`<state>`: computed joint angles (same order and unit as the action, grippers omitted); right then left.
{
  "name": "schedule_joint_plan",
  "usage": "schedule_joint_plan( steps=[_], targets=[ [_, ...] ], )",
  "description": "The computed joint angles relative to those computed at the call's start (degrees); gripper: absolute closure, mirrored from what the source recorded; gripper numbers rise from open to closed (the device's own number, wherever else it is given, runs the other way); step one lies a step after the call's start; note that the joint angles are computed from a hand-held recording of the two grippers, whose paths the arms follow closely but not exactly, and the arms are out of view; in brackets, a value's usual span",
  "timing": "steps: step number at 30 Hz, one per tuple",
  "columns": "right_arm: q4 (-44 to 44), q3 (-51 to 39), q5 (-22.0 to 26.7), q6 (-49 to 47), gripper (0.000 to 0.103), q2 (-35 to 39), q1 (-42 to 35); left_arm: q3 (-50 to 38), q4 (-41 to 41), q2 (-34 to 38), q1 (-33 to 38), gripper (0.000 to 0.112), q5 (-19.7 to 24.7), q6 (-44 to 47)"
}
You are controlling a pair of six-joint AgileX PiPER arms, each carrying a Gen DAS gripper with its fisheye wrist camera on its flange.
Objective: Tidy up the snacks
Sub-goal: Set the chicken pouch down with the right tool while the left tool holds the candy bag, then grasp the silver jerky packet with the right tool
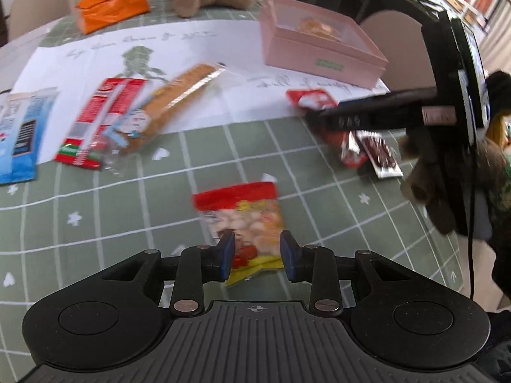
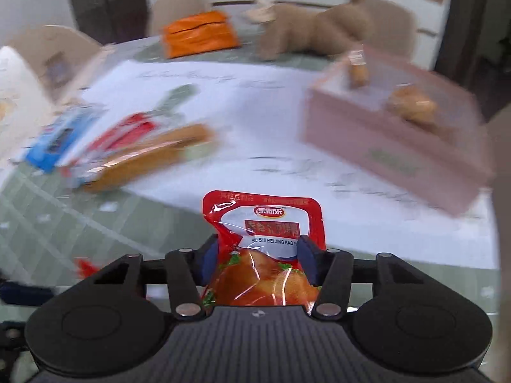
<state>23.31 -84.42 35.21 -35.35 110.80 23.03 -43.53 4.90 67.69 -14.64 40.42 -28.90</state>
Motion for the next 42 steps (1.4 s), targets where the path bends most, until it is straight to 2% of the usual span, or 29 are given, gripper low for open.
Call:
schedule_joint_plan(
  steps=[2, 6, 9, 13, 17, 19, 20, 22, 25, 28, 31, 35, 39, 42],
  targets=[
    [-1.7, 0.6, -2.4, 1.2, 0.051, 0.1, -1.6, -1.1, 1.4, 2.4, -1.4, 0.078, -0.2, -0.2],
    [7.9, 0.8, 0.7, -4.8, 0.049, -0.3, -7.7, -3.1, 8.3, 6.5, -4.0, 0.078, -1.3, -2.8],
    [14.5, 6.4, -0.7, -10.6, 0.036, -4.2, -10.9, -4.8, 13.9, 9.2, -4.9, 0.078, -0.9, -5.1],
    [17.6, 13.8, -2.3, -17.4, 0.033, -8.7, -13.0, -4.9, 20.6, 10.8, -3.5, 0.075, -1.2, -9.4],
    [17.4, 18.4, -3.3, -19.9, 0.032, -10.3, -13.3, -3.7, 17.2, 8.0, 0.8, 0.078, -2.1, -8.1],
    [19.0, 19.3, -2.7, -19.7, 0.025, -10.0, -13.0, -3.4, 13.5, 6.7, 2.1, 0.078, -2.3, -4.9],
    [21.0, 20.7, -4.0, -21.3, 0.024, -10.7, -12.6, -3.5, 11.6, 6.8, 2.4, 0.078, -2.2, -2.8],
    [23.5, 21.0, -2.8, -23.9, 0.022, -10.5, -11.6, -3.8, 11.5, 7.8, 1.4, 0.078, -1.9, -2.1],
    [25.9, 21.8, -2.8, -27.0, 0.021, -10.7, -9.4, -4.4, 14.4, 9.4, -0.9, 0.071, -2.1, -4.8],
    [26.4, 22.6, -2.7, -28.4, 0.021, -11.3, -8.6, -4.3, 8.2, 9.6, 1.5, 0.058, -4.8, 0.9],
    [26.3, 22.8, -2.4, -27.9, 0.021, -12.0, -9.6, -3.5, 3.4, 7.8, 4.0, 0.060, -5.8, 3.6],
    [26.9, 24.5, -4.7, -27.9, 0.021, -13.8, -11.0, -1.9, 9.5, 5.9, 5.2, 0.062, -5.7, -6.1],
    [26.3, 25.5, -6.2, -26.4, 0.021, -13.9, -12.2, -2.4, 6.3, 7.2, 8.8, 0.063, -5.9, -4.1],
    [26.2, 26.3, -6.9, -26.4, 0.021, -13.9, -12.0, -3.6, 6.5, 9.1, 8.1, 0.061, -6.4, -3.0]
  ],
)
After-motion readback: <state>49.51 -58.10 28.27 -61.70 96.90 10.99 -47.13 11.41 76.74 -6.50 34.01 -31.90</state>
